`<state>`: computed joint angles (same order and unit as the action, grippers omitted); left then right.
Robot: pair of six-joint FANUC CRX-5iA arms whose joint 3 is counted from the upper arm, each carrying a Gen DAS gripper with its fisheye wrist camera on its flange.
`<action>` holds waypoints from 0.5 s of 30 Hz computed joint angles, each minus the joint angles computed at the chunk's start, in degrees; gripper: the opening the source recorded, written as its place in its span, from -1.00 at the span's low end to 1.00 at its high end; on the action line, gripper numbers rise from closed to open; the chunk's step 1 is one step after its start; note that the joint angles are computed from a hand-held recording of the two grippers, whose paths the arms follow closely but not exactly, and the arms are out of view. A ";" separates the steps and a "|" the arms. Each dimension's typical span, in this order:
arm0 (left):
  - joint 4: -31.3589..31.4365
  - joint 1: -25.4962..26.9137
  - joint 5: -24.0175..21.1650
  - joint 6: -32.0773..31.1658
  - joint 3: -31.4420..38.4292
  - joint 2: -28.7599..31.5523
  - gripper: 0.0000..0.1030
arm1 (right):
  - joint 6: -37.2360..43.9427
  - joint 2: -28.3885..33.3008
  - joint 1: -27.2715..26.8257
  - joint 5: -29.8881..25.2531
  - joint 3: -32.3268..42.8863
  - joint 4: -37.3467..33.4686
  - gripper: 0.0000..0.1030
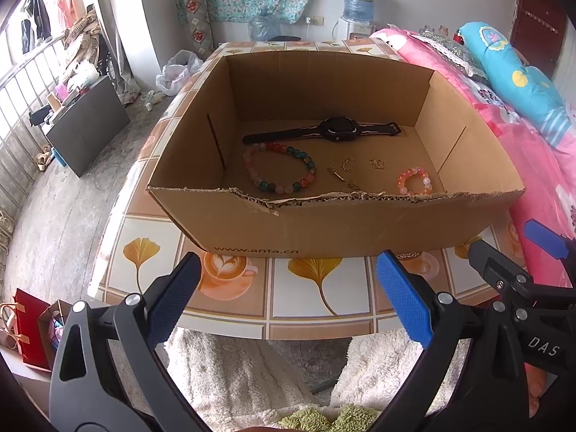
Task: Organize jewelry
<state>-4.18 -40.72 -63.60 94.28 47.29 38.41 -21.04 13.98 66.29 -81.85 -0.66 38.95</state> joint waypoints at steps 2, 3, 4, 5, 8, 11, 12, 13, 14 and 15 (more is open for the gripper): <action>0.25 0.02 -0.35 -0.19 0.34 0.25 0.83 | 0.12 0.08 -0.01 -0.25 0.21 -0.20 0.87; 0.36 0.04 -0.64 -0.27 0.79 0.51 0.83 | 0.14 0.10 0.00 -0.35 0.28 -0.28 0.87; 0.46 0.05 -0.71 -0.34 0.89 0.59 0.83 | 0.12 0.09 0.00 -0.41 0.33 -0.34 0.87; 0.53 0.04 -0.88 -0.38 1.07 0.72 0.83 | 0.10 0.11 0.01 -0.47 0.38 -0.41 0.87; 0.58 0.07 -1.20 -0.48 1.37 0.92 0.83 | 0.05 0.01 -0.07 -0.42 0.29 -0.68 0.87; 0.89 0.11 -2.30 -0.72 2.51 1.64 0.83 | 0.14 -0.02 -0.25 -0.35 0.35 -1.03 0.87; 1.03 0.13 -2.65 -0.80 2.88 1.88 0.83 | 0.09 -0.04 -0.27 -0.39 0.36 -1.13 0.87; 1.09 0.11 -3.09 -0.84 3.40 2.21 0.83 | 0.07 -0.05 -0.32 -0.42 0.39 -1.26 0.87; 1.11 0.08 -3.62 -0.91 4.05 2.59 0.83 | 0.08 -0.10 -0.39 -0.39 0.35 -1.39 0.87; 1.15 0.05 -3.82 -0.96 4.29 2.78 0.83 | 0.05 -0.19 -0.45 -0.30 0.26 -1.49 0.87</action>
